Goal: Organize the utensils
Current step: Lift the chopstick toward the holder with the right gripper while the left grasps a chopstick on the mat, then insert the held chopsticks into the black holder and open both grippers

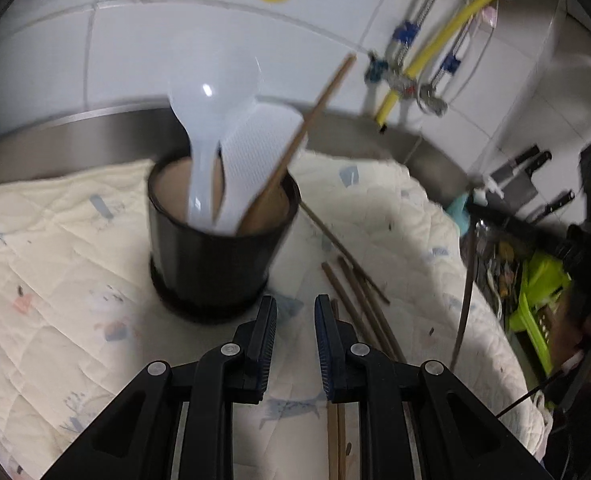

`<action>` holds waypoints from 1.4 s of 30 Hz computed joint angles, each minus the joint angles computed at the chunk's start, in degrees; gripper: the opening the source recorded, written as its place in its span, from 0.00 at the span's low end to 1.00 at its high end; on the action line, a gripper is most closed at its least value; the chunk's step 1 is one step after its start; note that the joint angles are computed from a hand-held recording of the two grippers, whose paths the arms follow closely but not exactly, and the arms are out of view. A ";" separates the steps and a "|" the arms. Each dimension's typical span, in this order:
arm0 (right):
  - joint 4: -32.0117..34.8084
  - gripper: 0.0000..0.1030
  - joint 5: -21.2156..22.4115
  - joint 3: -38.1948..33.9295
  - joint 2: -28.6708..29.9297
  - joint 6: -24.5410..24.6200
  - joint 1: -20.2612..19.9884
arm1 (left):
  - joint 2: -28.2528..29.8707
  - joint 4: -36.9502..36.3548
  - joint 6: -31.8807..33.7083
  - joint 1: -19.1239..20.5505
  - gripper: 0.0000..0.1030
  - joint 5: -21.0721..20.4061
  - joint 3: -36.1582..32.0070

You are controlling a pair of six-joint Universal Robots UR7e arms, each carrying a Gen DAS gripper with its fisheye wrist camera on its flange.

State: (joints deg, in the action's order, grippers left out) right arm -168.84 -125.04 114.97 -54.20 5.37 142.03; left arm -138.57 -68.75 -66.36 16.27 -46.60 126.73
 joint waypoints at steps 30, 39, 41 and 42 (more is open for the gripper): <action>-4.43 0.09 -0.96 0.85 -1.93 -0.56 1.25 | 20.46 -36.90 29.35 23.68 0.19 -9.74 8.47; -4.22 0.09 -1.60 1.46 -3.00 -0.11 1.52 | 22.28 -33.88 29.18 23.17 0.09 -8.15 7.24; -4.14 0.09 -1.66 1.42 -3.03 0.03 1.54 | 22.87 -32.94 28.82 22.42 0.09 -7.18 7.27; -4.25 0.09 -1.62 1.34 -3.00 0.02 1.62 | 22.96 -33.00 28.43 22.43 0.09 -7.15 7.25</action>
State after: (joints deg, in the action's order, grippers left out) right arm -173.09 -126.66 116.32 -57.21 5.39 143.65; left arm -115.61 -101.75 -37.93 38.70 -53.75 133.98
